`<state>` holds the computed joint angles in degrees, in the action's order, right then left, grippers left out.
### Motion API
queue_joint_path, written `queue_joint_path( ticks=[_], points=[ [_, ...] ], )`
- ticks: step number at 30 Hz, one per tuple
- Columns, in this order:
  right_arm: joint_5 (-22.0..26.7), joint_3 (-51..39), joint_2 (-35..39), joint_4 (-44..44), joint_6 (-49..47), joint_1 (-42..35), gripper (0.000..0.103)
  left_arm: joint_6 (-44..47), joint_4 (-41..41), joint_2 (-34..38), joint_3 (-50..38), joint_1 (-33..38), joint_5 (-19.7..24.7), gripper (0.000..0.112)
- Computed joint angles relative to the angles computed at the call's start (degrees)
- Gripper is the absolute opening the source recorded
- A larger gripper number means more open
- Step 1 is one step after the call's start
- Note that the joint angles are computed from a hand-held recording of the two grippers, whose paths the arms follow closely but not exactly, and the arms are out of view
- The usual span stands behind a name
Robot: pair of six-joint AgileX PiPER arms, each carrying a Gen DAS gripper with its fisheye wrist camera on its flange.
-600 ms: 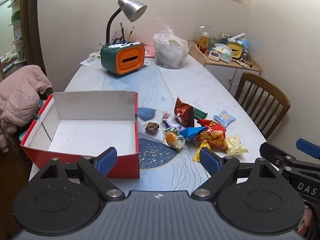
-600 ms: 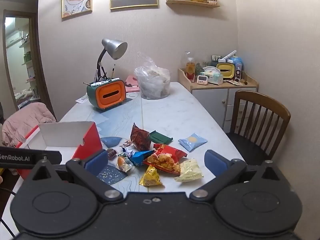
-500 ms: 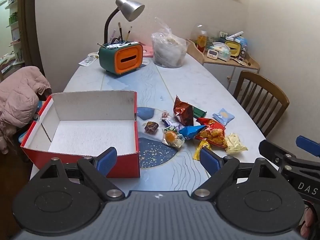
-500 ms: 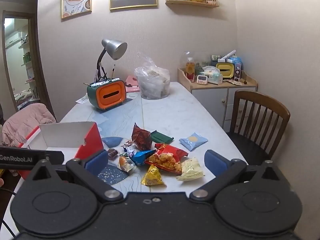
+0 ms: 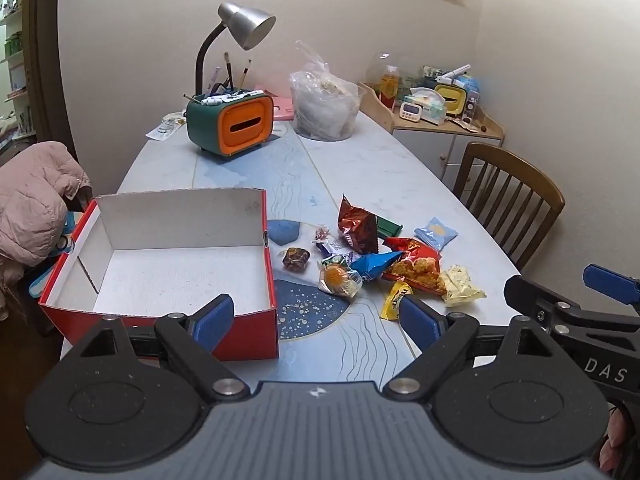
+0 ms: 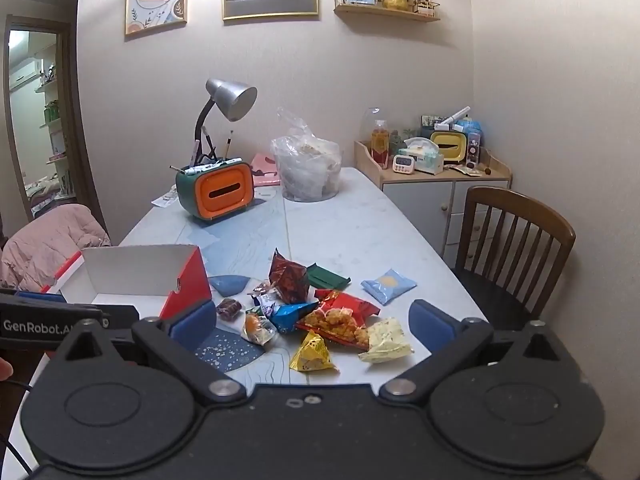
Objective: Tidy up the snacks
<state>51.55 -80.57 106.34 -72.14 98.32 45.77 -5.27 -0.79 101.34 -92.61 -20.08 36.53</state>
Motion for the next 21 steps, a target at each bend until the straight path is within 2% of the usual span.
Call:
queue_joint_path(
  ticks=[13,21],
  points=[
    [1.8,0.4,-0.6,-0.5,1.1,1.2,0.103,1.9,-0.7,-1.5,2.0,-0.1,-2.0,0.09],
    [-3.4,3.1,-2.5,-0.6,1.3,-1.2,0.103,-4.4,4.7,-1.0,0.4,-2.0,-1.0,0.09]
  ],
)
